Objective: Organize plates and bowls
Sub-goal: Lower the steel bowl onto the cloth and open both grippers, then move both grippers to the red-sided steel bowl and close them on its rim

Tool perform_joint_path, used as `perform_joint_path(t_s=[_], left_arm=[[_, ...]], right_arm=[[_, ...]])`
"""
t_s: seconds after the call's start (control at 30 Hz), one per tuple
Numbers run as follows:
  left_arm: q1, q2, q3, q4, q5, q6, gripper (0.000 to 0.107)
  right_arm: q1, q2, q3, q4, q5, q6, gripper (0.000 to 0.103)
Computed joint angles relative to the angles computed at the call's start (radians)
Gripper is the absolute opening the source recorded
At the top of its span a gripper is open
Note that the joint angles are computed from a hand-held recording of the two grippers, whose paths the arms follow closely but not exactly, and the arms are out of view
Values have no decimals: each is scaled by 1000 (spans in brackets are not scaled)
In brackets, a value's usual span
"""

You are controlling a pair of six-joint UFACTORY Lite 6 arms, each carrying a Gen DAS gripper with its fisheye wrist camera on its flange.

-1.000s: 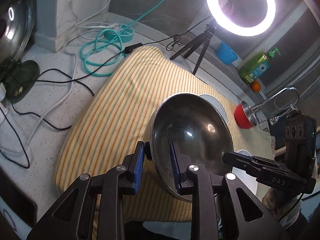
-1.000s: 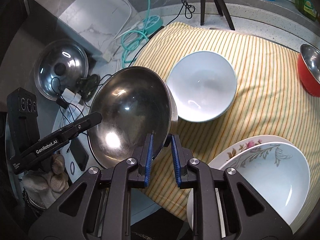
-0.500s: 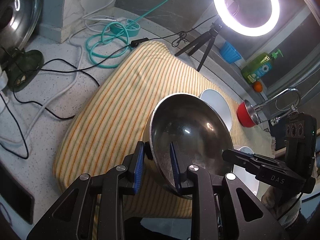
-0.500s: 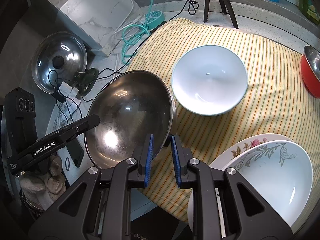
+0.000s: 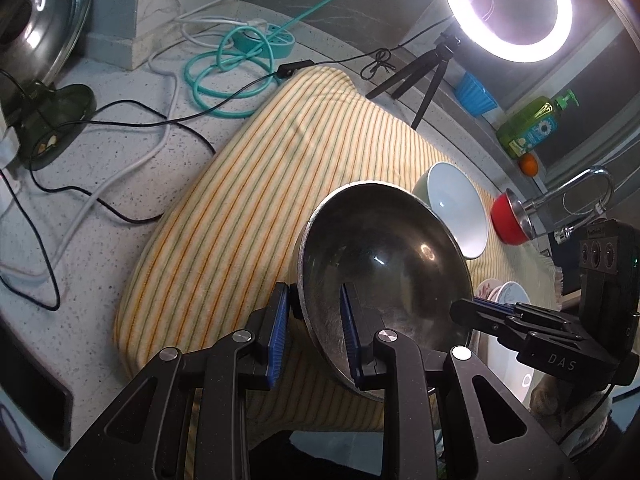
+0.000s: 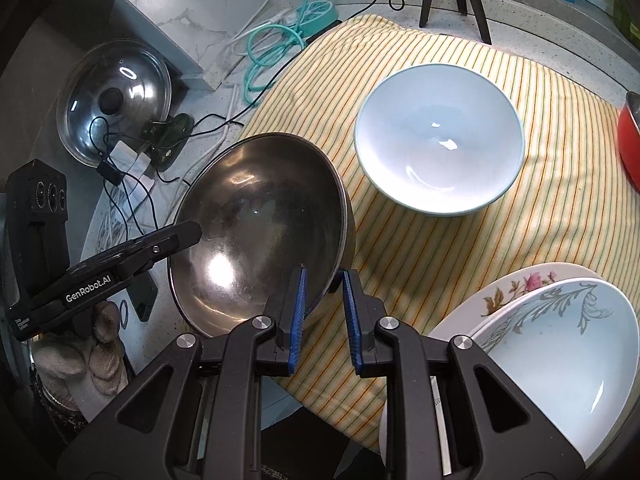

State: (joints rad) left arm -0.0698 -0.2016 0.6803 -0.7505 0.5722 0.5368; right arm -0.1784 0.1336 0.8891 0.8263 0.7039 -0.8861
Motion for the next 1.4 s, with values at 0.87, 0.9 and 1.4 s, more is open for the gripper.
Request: perform_joint_path(t_s=[0.87, 0.9, 1.4], left_arm=[[-73, 96, 265, 48, 59, -12, 33], [-85, 113, 288, 41, 62, -5, 33], [-294, 394, 635, -10, 151, 16, 35]], right_arm=[[-232, -206, -62, 3, 106, -66, 65], [-258, -207, -57, -1, 114, -66, 65], [-655, -122, 152, -62, 197, -29, 65]])
